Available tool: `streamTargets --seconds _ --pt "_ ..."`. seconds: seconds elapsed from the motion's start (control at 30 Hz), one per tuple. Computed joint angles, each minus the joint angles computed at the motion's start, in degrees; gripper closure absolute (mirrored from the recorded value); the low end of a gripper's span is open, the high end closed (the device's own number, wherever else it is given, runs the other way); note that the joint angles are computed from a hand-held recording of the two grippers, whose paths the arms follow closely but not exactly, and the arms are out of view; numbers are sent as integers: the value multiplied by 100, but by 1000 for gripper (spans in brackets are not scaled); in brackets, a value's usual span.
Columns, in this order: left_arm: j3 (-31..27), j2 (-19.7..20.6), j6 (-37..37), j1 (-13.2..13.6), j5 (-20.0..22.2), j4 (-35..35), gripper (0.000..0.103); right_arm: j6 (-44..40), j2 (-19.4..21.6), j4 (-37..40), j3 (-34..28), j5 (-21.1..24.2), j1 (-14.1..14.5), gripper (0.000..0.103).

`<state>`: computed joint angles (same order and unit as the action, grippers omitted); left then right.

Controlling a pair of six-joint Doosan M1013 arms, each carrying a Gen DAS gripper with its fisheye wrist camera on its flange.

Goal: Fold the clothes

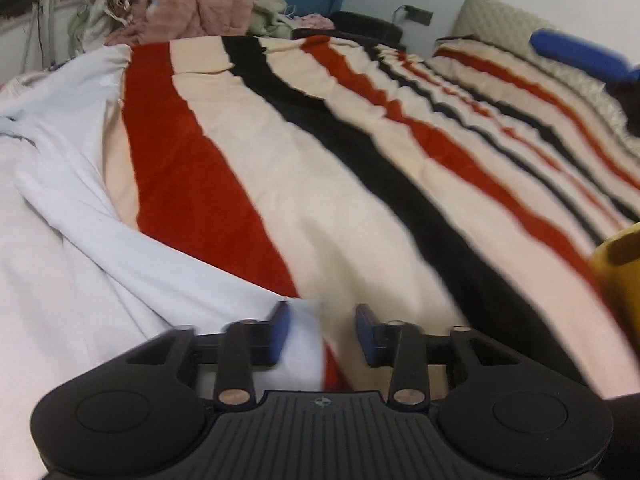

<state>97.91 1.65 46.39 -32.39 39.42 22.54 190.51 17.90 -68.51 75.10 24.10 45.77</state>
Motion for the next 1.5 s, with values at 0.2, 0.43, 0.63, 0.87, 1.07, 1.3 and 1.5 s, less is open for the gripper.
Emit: streamTargets --seconds 0.2,0.43,0.63,0.87,1.07,1.3,1.5 --pt "161 -306 -215 150 -383 -159 98 327 19 -220 10 68 -5 5" --pt "435 -1257 -1142 306 -721 -121 98 803 -27 -1048 77 417 150 5" --pt "940 -2216 -2557 115 -205 797 99 -393 50 -98 -136 389 213 5" --pt "1345 -2516 -2206 608 462 -347 103 -2588 219 1645 -477 271 287 5" --pt "1367 -2357 -1449 1219 91 -1233 68 -3621 306 2393 -627 313 354 5" --pt "1197 -1785 -428 1780 15 -2459 61 -4475 426 3143 -796 443 399 5" --pt "1146 -1656 -397 1490 299 -1812 101 -4843 452 3390 -822 424 419 5"
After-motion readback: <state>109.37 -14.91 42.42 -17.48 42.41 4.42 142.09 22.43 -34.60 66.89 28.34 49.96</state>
